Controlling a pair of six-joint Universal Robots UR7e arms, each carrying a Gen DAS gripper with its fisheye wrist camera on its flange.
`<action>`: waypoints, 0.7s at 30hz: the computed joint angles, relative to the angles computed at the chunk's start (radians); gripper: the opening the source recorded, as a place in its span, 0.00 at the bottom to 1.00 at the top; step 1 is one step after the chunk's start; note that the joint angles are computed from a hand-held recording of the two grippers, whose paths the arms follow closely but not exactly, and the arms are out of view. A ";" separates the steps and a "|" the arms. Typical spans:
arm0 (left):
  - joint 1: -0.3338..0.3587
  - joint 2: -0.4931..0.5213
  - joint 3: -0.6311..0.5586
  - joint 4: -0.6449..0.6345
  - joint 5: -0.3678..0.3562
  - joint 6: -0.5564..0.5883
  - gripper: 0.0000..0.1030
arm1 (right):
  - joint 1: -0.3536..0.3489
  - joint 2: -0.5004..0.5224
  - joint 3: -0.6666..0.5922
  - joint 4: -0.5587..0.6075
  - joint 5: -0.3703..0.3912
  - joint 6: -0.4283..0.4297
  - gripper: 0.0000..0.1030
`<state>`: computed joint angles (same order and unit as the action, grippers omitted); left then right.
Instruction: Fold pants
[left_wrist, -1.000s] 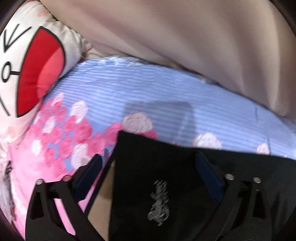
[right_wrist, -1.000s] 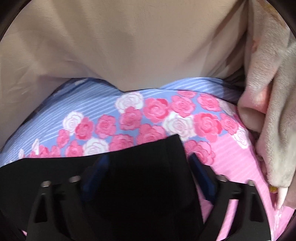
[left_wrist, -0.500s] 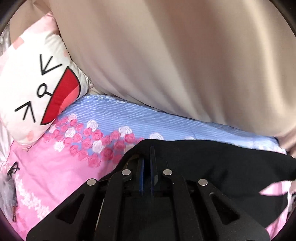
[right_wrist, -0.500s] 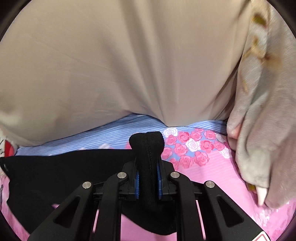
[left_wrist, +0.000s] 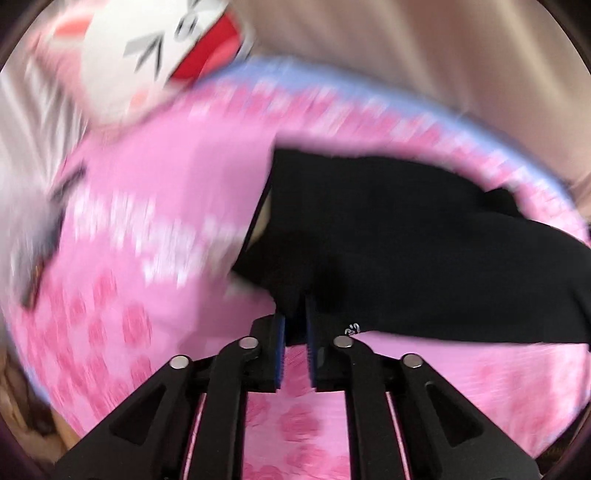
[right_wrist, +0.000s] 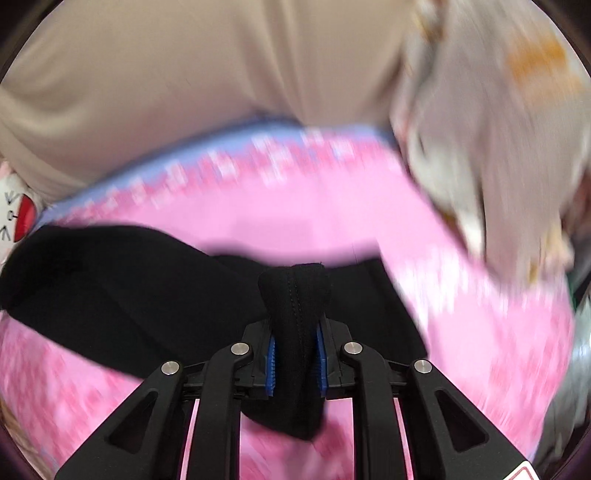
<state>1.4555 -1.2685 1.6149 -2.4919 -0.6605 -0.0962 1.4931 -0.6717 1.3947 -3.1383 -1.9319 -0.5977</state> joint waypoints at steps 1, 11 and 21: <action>0.015 0.012 -0.001 0.008 0.003 -0.019 0.15 | -0.015 -0.004 0.021 -0.008 -0.003 0.017 0.20; -0.185 0.028 0.071 -0.652 0.443 0.360 0.88 | -0.062 -0.163 0.239 -0.243 0.121 0.155 0.55; -0.238 0.103 0.069 -0.421 0.174 0.194 0.89 | -0.013 -0.022 -0.005 0.108 -0.029 0.176 0.10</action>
<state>1.2179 -1.1659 1.6841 -2.9127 -0.4863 0.0974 1.4805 -0.6939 1.3894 -3.0303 -1.9612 -0.4219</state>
